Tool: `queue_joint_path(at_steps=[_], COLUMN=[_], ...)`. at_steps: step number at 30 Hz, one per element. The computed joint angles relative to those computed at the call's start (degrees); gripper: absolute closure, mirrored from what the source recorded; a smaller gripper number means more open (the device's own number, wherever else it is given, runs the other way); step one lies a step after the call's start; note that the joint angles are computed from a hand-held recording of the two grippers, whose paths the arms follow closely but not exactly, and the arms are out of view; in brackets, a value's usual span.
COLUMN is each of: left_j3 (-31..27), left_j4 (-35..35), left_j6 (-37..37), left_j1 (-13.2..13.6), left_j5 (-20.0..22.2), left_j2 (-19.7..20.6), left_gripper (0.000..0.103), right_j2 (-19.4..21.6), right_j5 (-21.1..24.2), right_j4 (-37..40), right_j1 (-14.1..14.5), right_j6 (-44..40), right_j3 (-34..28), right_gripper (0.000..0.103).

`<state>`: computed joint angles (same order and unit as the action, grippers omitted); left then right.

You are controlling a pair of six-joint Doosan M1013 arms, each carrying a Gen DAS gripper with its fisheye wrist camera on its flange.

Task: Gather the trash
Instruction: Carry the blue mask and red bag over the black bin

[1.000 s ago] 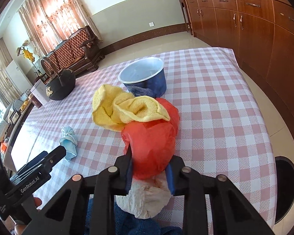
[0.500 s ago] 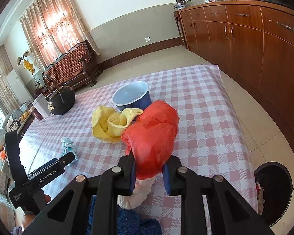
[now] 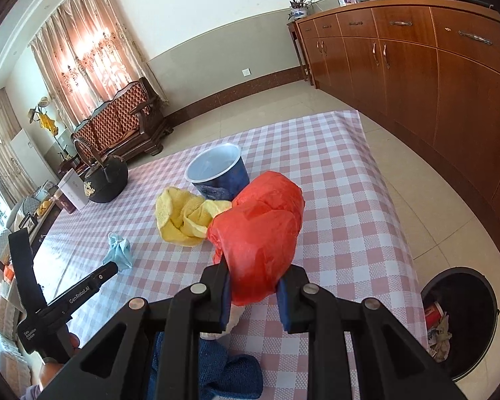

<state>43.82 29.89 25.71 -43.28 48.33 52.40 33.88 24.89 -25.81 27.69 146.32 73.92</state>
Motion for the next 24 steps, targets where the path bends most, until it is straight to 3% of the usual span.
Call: queue_joint_path(at_steps=[7,8,10,11,12,17,24], left_j3=[0.1,-0.3,-1.1,-1.3,-1.1,-3.3,-9.4], left_j4=[-2.4,-2.6,-2.7,-2.5,-1.7,-1.8,-5.1], left_j6=[3.2,3.5,3.4,3.0,2.1,2.5,3.3], left_j1=[-0.3,-0.3,-0.3,-0.4,-0.5,-0.5,0.6], left_j5=[-0.2,0.2,1.1,1.4,1.3,2.6,4.8], left_j2=[-0.5,-0.3,0.1,0.3,0.2,1.2,4.8], left_gripper=[0.089,0.082,0.059,0.040,0.031,0.018,0.018], right_j2=[-1.0,-1.1,-1.2,-1.2,-1.2,-0.9,-0.4], right_j5=[-0.5,-0.7,-0.9,-0.9,-1.0,-1.4,-1.4], right_j4=[0.0,0.2,0.6,0.9,0.9,1.8,3.6], right_j1=[-0.1,-0.1,-0.1,-0.1,-0.2,-0.5,-0.7], right_j6=[0.3,0.3,0.1,-0.1,-0.2,-1.0,-2.7], right_j3=[1.5,1.7,2.0,2.0,2.1,1.8,1.1], right_gripper=[0.079,0.079,0.079,0.079,0.079,0.079,0.079])
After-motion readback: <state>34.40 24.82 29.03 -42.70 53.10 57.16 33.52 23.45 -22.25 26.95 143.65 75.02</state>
